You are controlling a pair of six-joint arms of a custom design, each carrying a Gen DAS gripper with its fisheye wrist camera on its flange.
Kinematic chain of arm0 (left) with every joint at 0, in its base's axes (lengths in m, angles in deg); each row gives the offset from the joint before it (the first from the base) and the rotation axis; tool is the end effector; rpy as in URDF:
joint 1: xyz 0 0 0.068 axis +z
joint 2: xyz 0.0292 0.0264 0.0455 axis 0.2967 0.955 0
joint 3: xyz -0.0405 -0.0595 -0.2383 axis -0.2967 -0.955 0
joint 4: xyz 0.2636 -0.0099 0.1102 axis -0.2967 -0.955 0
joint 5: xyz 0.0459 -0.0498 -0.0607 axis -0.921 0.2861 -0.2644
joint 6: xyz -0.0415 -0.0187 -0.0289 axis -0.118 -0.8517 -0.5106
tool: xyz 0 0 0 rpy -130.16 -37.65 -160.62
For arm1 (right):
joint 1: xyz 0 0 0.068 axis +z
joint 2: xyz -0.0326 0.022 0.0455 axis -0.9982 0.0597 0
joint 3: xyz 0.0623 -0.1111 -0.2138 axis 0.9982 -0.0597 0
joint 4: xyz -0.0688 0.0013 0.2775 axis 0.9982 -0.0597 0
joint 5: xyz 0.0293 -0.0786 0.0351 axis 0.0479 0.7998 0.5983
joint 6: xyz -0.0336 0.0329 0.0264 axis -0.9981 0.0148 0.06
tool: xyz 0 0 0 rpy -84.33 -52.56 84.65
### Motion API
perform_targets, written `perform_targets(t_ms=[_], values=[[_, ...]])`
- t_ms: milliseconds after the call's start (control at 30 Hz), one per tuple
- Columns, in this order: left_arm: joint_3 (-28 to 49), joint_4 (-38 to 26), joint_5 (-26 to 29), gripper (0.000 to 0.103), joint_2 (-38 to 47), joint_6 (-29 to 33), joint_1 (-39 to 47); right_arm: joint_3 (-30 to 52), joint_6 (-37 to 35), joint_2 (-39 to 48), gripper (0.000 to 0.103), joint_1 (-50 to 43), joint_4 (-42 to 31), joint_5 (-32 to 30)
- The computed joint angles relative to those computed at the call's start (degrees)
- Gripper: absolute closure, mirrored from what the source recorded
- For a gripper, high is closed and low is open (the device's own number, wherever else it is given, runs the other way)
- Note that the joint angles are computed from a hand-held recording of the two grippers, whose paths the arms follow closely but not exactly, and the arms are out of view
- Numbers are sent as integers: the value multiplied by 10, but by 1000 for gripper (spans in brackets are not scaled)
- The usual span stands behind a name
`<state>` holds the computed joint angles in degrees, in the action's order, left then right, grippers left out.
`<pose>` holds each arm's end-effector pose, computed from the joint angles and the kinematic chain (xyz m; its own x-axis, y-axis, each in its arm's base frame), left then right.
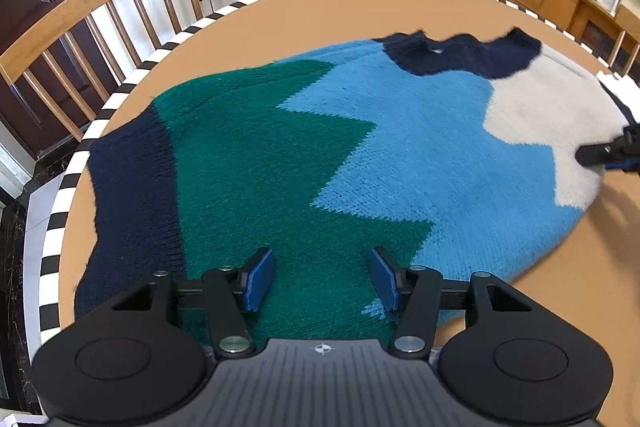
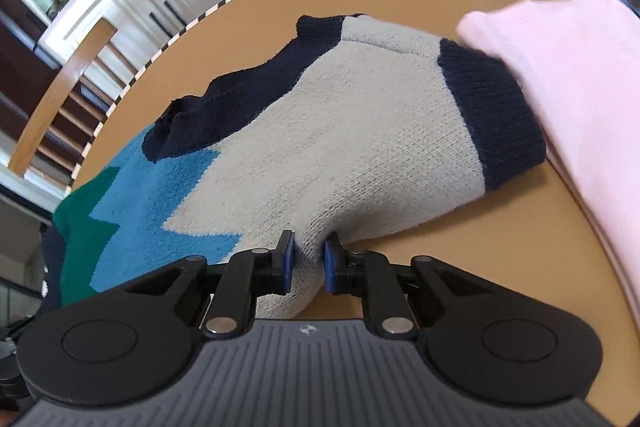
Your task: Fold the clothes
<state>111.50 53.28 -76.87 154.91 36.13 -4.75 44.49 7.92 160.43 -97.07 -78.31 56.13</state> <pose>0.2310 -0.0811 0.1458 -0.8504 -0.1205 -0.5121 -0.1792 0.9816 0.0666 0.3378 -0.0449 0.1350 -0.8959 0.0436 -0.4421 -0.1527 0.9043 0.3986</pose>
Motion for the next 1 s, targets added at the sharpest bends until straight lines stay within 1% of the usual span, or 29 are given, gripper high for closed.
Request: perform_targets(t_ms=[67,167,300,400,567,767,1000], values=[[3,-8,-1,47,-1,-5,-9,32,-32,25,89,5,-19,-1],[2,-15,-2,47,-5,-18,-19,123,-74,93,88,5,-91,-17],[9,-29,-4,47,-4,-39,-35,231,-103,170,89,6,-169,-30],[23,-51,-7,47,3,-69,-51,291,-116,213,89,11,-205,-37],[49,-90,-10,47,14,-134,-92,402,-156,282,89,24,-276,-33],[76,-114,-6,48,27,-206,-153,520,-196,349,89,48,-335,-17],[131,-125,-1,48,78,-283,-226,648,-217,419,89,83,-389,8]])
